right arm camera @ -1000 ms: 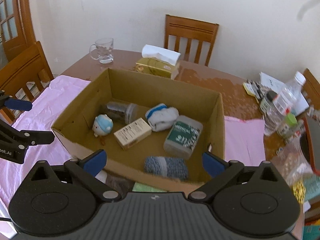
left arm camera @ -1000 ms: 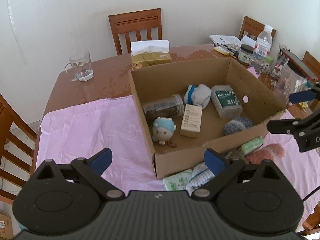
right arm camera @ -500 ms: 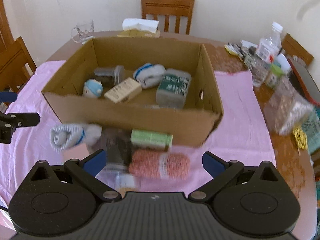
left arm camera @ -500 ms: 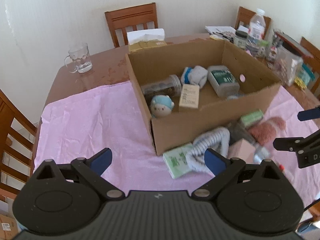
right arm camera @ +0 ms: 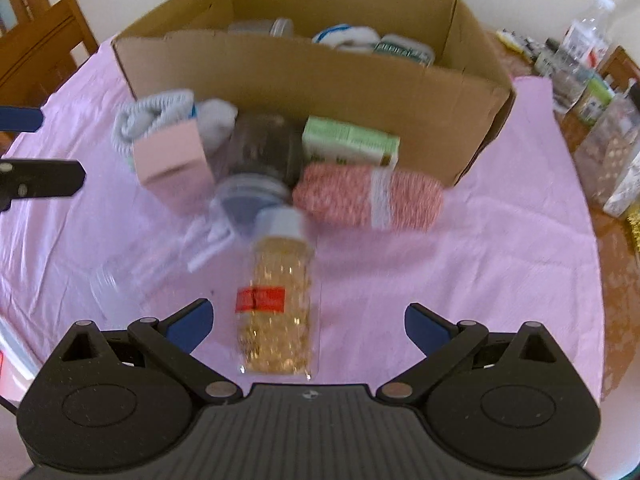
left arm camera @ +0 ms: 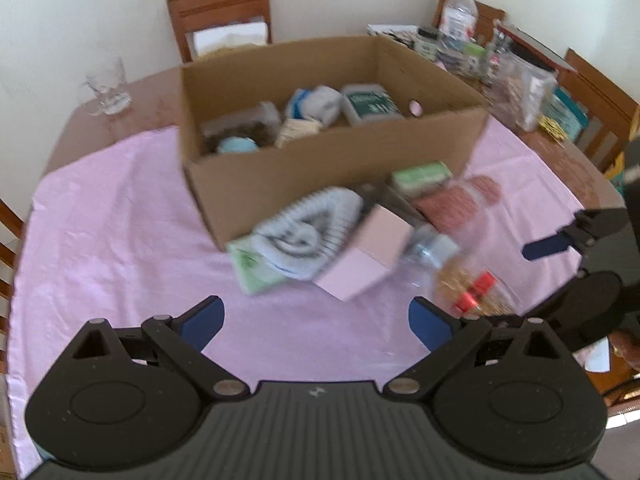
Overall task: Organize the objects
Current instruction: 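Move both tools back toward the remaining items beside the box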
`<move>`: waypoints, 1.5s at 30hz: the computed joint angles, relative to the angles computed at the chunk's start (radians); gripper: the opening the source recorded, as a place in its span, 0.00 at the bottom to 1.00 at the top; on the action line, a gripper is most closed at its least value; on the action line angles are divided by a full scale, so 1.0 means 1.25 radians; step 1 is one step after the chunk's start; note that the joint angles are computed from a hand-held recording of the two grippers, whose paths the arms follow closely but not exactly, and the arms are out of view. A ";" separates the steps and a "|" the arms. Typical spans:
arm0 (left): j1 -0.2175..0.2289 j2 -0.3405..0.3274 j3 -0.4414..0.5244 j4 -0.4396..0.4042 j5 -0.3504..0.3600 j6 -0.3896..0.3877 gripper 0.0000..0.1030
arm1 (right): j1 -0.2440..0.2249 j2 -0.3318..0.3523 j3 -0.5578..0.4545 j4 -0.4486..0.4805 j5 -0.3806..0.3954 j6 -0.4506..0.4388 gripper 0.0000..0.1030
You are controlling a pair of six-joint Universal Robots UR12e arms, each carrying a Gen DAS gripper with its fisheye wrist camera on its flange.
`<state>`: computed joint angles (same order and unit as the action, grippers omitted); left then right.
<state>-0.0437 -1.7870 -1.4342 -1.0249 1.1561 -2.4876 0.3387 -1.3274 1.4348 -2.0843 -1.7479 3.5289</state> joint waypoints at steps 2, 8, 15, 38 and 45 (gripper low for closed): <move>-0.006 0.007 -0.012 -0.006 0.004 -0.001 0.96 | -0.005 -0.007 0.011 0.003 0.008 -0.004 1.00; -0.021 0.014 -0.036 -0.037 0.016 0.018 0.96 | -0.026 -0.039 0.050 -0.016 0.039 -0.015 1.00; -0.024 0.020 -0.056 -0.023 0.079 0.000 0.96 | -0.037 -0.054 0.067 -0.019 0.038 -0.030 1.00; 0.007 -0.006 -0.024 -0.004 0.129 -0.023 0.96 | -0.051 -0.063 0.078 -0.009 -0.010 0.003 1.00; -0.002 0.023 -0.061 -0.063 0.089 0.009 0.96 | -0.055 -0.069 0.091 -0.021 0.062 -0.064 1.00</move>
